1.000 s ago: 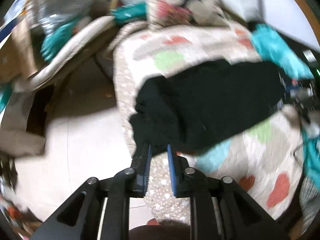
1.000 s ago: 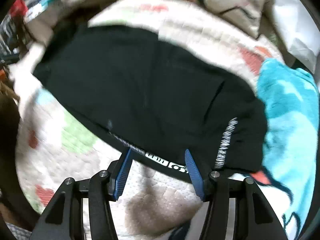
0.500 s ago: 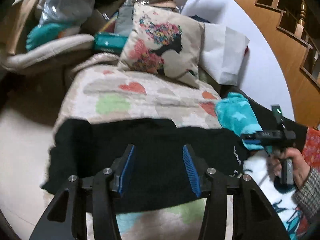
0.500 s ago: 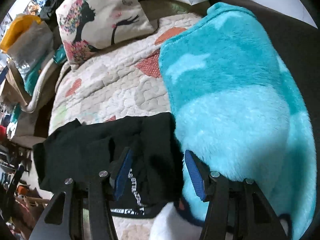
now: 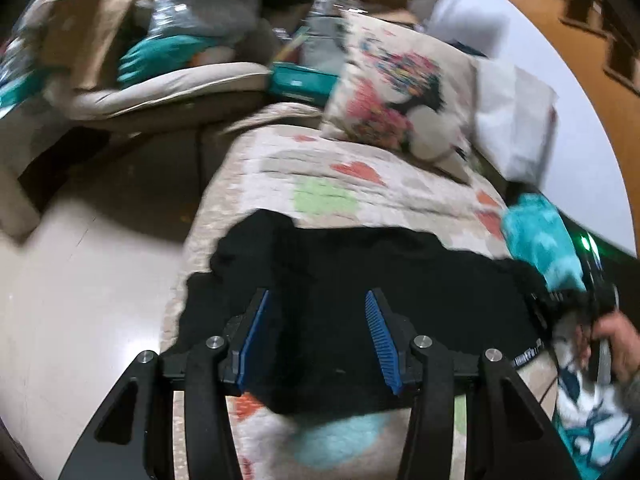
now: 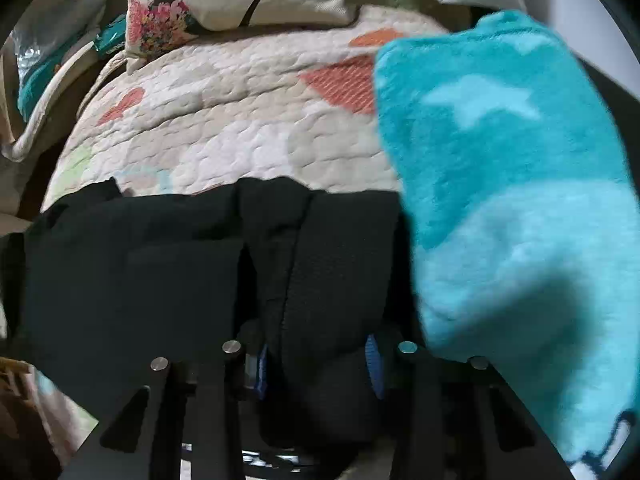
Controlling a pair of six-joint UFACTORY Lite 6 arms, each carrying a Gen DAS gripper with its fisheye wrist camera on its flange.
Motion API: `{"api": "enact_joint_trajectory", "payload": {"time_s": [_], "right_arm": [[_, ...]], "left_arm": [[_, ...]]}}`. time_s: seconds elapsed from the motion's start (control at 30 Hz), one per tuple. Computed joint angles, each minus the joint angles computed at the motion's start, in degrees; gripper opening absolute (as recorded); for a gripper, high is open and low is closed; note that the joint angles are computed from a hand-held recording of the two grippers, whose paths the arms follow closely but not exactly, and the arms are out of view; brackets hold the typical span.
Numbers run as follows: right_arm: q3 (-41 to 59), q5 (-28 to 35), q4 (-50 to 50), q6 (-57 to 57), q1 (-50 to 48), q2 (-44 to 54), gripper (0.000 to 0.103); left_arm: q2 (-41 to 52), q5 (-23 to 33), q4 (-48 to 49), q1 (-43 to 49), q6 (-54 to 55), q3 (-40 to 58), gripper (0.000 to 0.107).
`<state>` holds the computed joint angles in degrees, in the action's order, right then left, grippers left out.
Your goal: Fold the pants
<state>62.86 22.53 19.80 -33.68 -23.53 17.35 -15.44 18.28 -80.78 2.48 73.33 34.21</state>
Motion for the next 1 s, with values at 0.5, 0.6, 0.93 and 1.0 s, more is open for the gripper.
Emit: {"api": "enact_joint_trajectory", "payload": {"time_s": [0.5,0.6,0.93,1.0], "right_arm": [[-3.4,-2.5,-14.9,11.2,-2.1,-8.3,0.059],[-10.0,-5.0,-25.1,20.5,-1.3,-18.8,0.065],[-4.2,3.3,-1.7,6.4,29.2,-18.9,0.066],[3.1,4.1,1.1,6.5,37.6,-9.9,0.064]], "left_arm": [[5.6,8.7,1.6,18.8,-6.9,3.3,0.048],[5.9,6.6,6.1,19.4,-12.3,3.6,0.048],[14.9,7.3,16.4,27.9,-29.2,6.9,0.048],[18.1,9.7,15.3,30.9,-30.3,7.6,0.048]]}}
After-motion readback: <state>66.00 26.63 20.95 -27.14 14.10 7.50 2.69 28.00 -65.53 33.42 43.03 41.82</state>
